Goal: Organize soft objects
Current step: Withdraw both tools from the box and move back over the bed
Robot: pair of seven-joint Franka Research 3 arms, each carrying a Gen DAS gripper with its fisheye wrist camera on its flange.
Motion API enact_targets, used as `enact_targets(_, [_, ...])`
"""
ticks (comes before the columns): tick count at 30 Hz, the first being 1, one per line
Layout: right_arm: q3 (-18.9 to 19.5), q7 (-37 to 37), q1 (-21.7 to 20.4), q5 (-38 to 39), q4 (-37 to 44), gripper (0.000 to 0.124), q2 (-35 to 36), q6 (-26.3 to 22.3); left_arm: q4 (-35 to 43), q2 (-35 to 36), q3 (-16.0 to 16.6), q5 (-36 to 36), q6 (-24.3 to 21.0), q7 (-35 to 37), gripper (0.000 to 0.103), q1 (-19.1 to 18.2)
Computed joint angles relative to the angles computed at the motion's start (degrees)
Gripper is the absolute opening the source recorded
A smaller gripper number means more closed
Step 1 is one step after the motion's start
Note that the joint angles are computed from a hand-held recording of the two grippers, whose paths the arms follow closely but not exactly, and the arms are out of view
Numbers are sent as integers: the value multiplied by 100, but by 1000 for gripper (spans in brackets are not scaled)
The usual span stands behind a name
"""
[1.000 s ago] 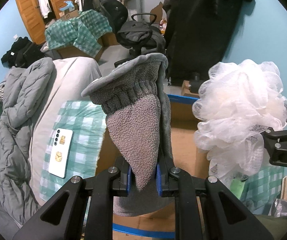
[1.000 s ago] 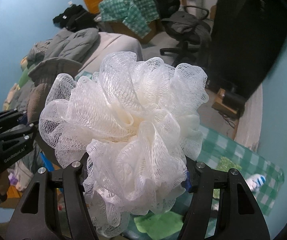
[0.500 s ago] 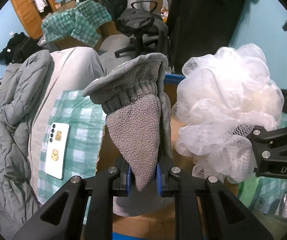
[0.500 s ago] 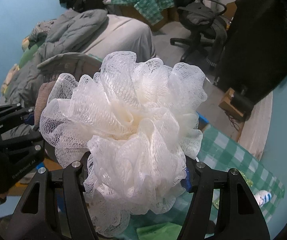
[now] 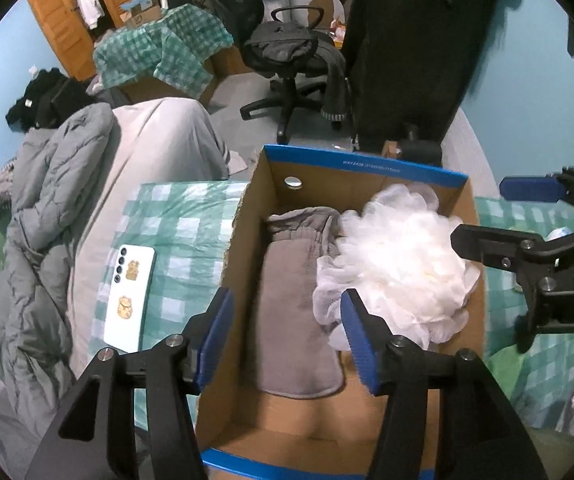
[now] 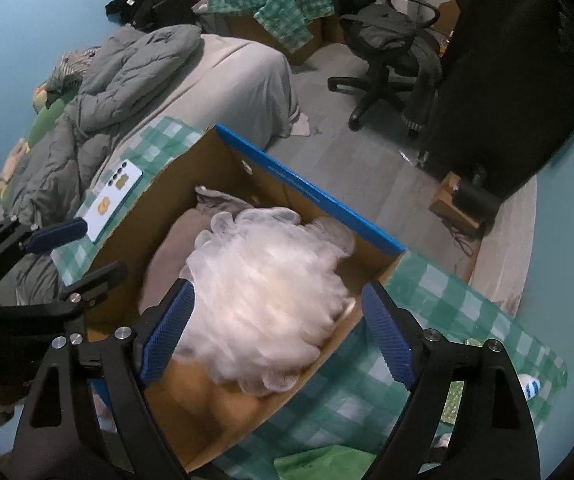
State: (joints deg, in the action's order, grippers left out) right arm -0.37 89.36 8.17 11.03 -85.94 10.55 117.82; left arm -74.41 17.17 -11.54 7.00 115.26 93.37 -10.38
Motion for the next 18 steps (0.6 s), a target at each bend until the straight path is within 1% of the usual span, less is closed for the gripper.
enact_targets(5, [-36,37,-37,-16,-48,86,-95,-34,-20,-91,-18,-70,12,-62,57,-1])
enact_targets(7, [-42,77,-51,-7,-106,86,-157,-28,-22,-130,-27,-98,-26,-86,59,-8])
enact_targets(9, [-52,101,-81,41,-228,86,-272,39,8,-141,-31,-76,-103,-125,60,-37])
enact_targets(12, [-71,141,-117,28,-399,86,-440,100,-59,-224,-57,-164,-90,-134,60,-38])
enact_targets(18, [-130,314,-231,-18,-756,86,-801,98,-126,-322,-128,-322,-209,-96,60,-103])
